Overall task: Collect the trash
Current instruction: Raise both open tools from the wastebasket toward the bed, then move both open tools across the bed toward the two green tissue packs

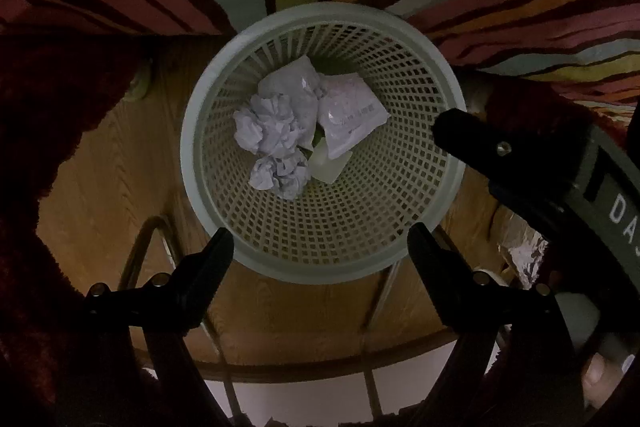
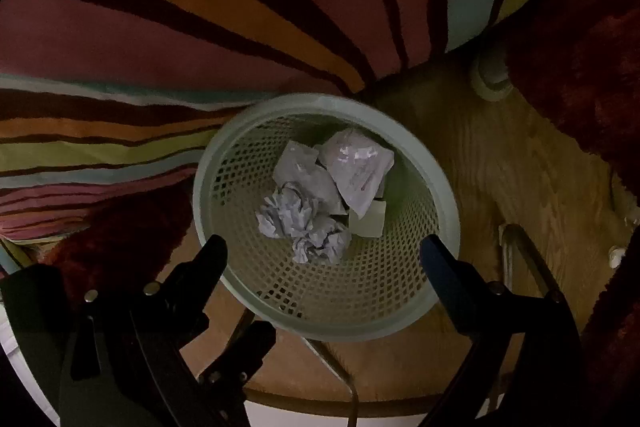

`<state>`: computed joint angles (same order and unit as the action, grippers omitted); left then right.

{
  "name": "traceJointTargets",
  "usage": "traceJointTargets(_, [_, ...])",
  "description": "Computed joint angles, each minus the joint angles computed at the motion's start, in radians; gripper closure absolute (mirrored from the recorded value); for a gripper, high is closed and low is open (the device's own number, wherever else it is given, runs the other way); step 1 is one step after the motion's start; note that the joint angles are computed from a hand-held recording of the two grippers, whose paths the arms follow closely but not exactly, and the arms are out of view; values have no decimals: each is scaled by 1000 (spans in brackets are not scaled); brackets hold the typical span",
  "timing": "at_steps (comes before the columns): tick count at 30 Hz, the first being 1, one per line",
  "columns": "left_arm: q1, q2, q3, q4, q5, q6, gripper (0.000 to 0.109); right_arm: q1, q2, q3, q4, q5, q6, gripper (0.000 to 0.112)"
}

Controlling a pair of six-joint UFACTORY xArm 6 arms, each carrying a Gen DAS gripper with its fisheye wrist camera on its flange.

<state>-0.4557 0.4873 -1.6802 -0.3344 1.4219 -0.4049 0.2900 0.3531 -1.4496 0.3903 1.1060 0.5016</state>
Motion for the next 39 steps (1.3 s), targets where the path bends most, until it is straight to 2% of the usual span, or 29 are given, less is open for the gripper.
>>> traceJointTargets(10, [11, -119, 81, 34, -99, -7, 22, 22, -86, 23, -45, -58, -49, 20])
traceJointTargets(15, [6, -190, 100, 113, -162, 5, 22, 35, -142, 20, -121, -97, -78, 20])
traceJointTargets(21, [0, -295, 145, 201, -309, 29, 22, 40, -227, 40, -208, -239, -110, 20])
traceJointTargets(25, [-8, -335, 145, 322, -431, 11, 22, 46, -262, 27, -382, -370, -68, 20])
traceJointTargets(28, [-12, -329, 115, 394, -485, 10, 22, 43, -253, -3, -444, -434, -70, 20])
traceJointTargets(33, [-9, -248, -24, 438, -483, 41, 22, 26, -203, -81, -466, -474, -85, 20])
traceJointTargets(39, [11, -136, -197, 405, -445, 65, 22, 7, -145, -155, -471, -474, -109, 20])
